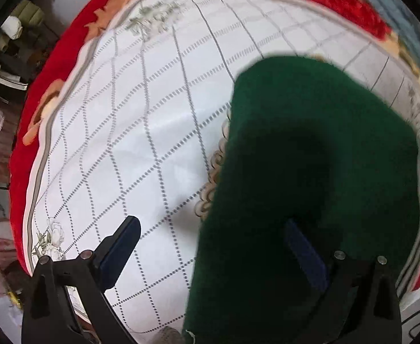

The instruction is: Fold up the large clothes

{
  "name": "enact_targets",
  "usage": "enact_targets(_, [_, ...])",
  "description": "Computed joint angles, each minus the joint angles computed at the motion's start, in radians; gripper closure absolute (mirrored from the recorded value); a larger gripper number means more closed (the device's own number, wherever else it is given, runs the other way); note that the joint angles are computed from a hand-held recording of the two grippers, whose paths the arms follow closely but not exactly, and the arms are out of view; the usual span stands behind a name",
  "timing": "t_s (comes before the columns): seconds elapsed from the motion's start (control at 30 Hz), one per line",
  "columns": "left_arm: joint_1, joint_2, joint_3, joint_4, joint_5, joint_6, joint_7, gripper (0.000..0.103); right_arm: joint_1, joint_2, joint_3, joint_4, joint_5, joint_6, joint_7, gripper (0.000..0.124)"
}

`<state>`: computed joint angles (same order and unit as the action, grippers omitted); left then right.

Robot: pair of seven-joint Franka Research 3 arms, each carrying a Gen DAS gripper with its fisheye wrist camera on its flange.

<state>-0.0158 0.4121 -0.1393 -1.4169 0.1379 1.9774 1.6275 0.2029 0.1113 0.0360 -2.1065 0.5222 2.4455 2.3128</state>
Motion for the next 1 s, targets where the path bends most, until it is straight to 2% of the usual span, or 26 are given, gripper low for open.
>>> enact_targets(0.03, [0.002, -0.005, 0.002, 0.000, 0.003, 0.002, 0.002, 0.000, 0.001, -0.043, -0.001, -0.034, -0.004, 0.003, 0.009, 0.071])
enact_targets(0.1, [0.008, -0.007, 0.008, 0.010, 0.013, -0.003, 0.012, 0.000, 0.010, -0.125, 0.007, -0.108, 0.028, 0.071, -0.004, 0.045])
enact_targets(0.23, [0.019, -0.028, 0.018, -0.005, 0.026, -0.003, 0.009, 0.000, 0.050, -0.154, 0.026, -0.111, 0.183, 0.108, -0.114, 0.045])
enact_targets(0.3, [0.021, -0.033, 0.022, -0.018, 0.041, 0.005, 0.008, 0.000, 0.077, -0.103, 0.040, -0.060, 0.274, 0.129, -0.213, 0.045])
enact_targets(0.37, [0.021, -0.039, 0.024, -0.032, 0.052, 0.006, 0.006, 0.000, 0.090, -0.028, 0.048, 0.005, 0.200, 0.108, -0.175, 0.052])
enact_targets(0.4, [0.020, -0.042, 0.023, -0.040, 0.055, 0.004, 0.003, 0.000, 0.094, -0.008, 0.050, 0.019, 0.176, 0.098, -0.153, 0.088])
enact_targets(0.43, [0.021, -0.045, 0.023, -0.044, 0.055, 0.002, 0.002, 0.000, 0.097, 0.015, 0.052, 0.036, 0.158, 0.077, -0.126, 0.107])
enact_targets(0.5, [0.023, -0.056, 0.023, -0.057, 0.052, -0.002, -0.006, 0.000, 0.114, -0.022, 0.057, -0.001, 0.143, 0.158, -0.052, 0.114])
enact_targets(0.6, [0.023, -0.067, 0.024, -0.078, 0.059, 0.008, -0.014, 0.000, 0.129, -0.099, 0.050, -0.036, -0.029, 0.176, 0.136, 0.115])
enact_targets(0.63, [0.025, -0.067, 0.023, -0.081, 0.055, 0.008, -0.015, 0.000, 0.128, -0.100, 0.052, -0.042, -0.070, 0.155, 0.190, 0.115])
enact_targets(0.7, [0.027, -0.066, 0.023, -0.085, 0.054, 0.003, -0.012, 0.000, 0.122, -0.073, 0.048, -0.047, -0.105, 0.047, 0.256, 0.115])
enact_targets(0.77, [0.030, -0.062, 0.021, -0.075, 0.046, -0.006, -0.007, 0.000, 0.112, -0.032, 0.047, -0.044, -0.062, 0.009, 0.211, 0.116])
enact_targets(0.87, [0.038, -0.065, 0.019, -0.070, 0.033, 0.018, 0.011, 0.000, 0.097, 0.005, 0.040, 0.026, -0.072, -0.067, 0.161, 0.113])
enact_targets(0.97, [0.065, -0.042, 0.003, -0.039, -0.048, 0.017, 0.060, 0.000, 0.087, -0.043, 0.035, 0.020, -0.068, -0.072, 0.120, 0.082])
enact_targets(1.0, [0.076, -0.028, -0.004, -0.021, -0.087, 0.005, 0.082, 0.000, 0.089, -0.066, 0.034, 0.003, -0.095, -0.055, 0.130, 0.051])
